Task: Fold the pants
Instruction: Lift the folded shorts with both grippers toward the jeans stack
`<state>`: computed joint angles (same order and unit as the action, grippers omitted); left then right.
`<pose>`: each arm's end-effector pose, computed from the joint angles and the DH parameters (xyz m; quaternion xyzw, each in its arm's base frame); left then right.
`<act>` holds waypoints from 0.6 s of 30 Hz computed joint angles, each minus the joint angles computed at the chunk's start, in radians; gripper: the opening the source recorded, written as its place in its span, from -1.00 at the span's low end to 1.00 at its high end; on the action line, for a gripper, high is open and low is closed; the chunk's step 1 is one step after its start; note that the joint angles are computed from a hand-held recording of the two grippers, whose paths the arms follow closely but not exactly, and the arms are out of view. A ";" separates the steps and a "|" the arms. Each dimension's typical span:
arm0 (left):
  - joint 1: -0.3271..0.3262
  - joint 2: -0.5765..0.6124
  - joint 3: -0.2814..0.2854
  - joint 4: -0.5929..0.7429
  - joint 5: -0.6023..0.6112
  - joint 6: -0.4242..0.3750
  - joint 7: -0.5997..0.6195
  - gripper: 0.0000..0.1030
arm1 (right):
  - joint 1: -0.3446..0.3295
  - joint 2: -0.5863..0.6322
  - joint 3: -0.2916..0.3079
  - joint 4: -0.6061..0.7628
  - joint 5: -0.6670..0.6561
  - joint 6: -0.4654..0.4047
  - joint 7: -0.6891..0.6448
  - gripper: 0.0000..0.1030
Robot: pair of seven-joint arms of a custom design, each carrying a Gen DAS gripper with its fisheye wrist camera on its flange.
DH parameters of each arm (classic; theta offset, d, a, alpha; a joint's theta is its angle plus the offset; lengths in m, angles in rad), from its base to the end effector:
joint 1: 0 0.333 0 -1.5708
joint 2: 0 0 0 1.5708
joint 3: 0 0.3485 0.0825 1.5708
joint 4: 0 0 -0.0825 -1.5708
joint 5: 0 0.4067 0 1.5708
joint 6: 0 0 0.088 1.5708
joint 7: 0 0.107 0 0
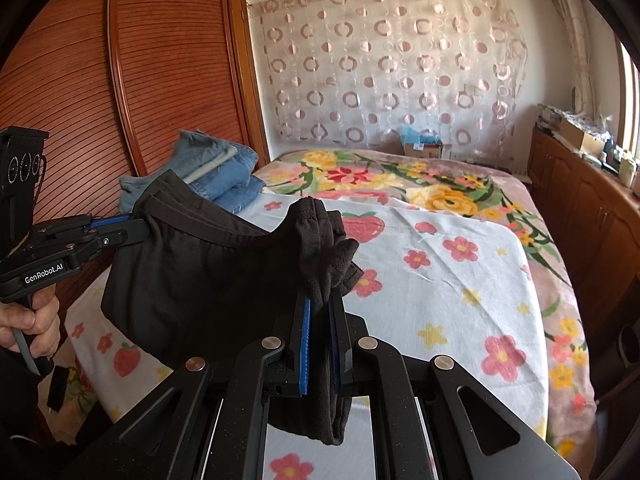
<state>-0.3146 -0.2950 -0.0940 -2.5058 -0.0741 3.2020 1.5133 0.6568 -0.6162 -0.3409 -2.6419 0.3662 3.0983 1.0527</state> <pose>0.4519 -0.1917 0.5281 -0.5274 0.7044 -0.4058 0.2470 0.4070 0.0795 0.5603 -0.7242 0.4680 -0.2401 0.4459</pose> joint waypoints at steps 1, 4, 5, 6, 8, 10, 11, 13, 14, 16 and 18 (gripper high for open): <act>0.009 -0.016 -0.011 -0.010 0.002 -0.001 -0.006 -0.74 | -0.003 -0.008 0.003 -0.005 0.000 0.002 0.000 -0.85; 0.029 -0.064 -0.036 -0.036 0.016 -0.005 -0.017 -0.74 | -0.011 -0.040 0.013 -0.023 -0.006 0.001 0.003 -0.85; 0.036 -0.079 -0.043 -0.040 0.022 -0.008 -0.021 -0.74 | -0.012 -0.046 0.016 -0.023 -0.009 0.001 0.004 -0.85; 0.044 -0.088 -0.049 -0.042 0.027 -0.012 -0.025 -0.74 | -0.006 -0.049 0.010 -0.021 -0.012 0.003 -0.001 -0.85; 0.062 -0.108 -0.063 -0.046 0.041 -0.008 -0.031 -0.74 | 0.001 -0.054 0.008 -0.020 -0.019 0.014 -0.005 -0.85; 0.075 -0.122 -0.067 -0.049 0.051 -0.001 -0.035 -0.74 | 0.016 -0.055 -0.001 -0.014 -0.028 0.026 -0.011 -0.85; 0.085 -0.127 -0.071 -0.050 0.056 0.003 -0.039 -0.74 | 0.027 -0.048 -0.007 -0.005 -0.033 0.032 -0.015 -0.85; 0.096 -0.135 -0.069 -0.052 0.063 0.010 -0.044 -0.74 | 0.051 -0.030 -0.024 0.011 -0.044 0.049 -0.026 -0.85; 0.104 -0.137 -0.069 -0.052 0.066 0.014 -0.047 -0.74 | 0.071 -0.015 -0.037 0.027 -0.049 0.055 -0.033 -0.85; 0.122 -0.138 -0.070 -0.051 0.072 0.022 -0.053 -0.74 | 0.121 0.016 -0.077 0.056 -0.054 0.070 -0.050 -0.85; 0.140 -0.132 -0.066 -0.042 0.078 0.025 -0.055 -0.74 | 0.180 0.045 -0.122 0.085 -0.055 0.086 -0.070 -0.85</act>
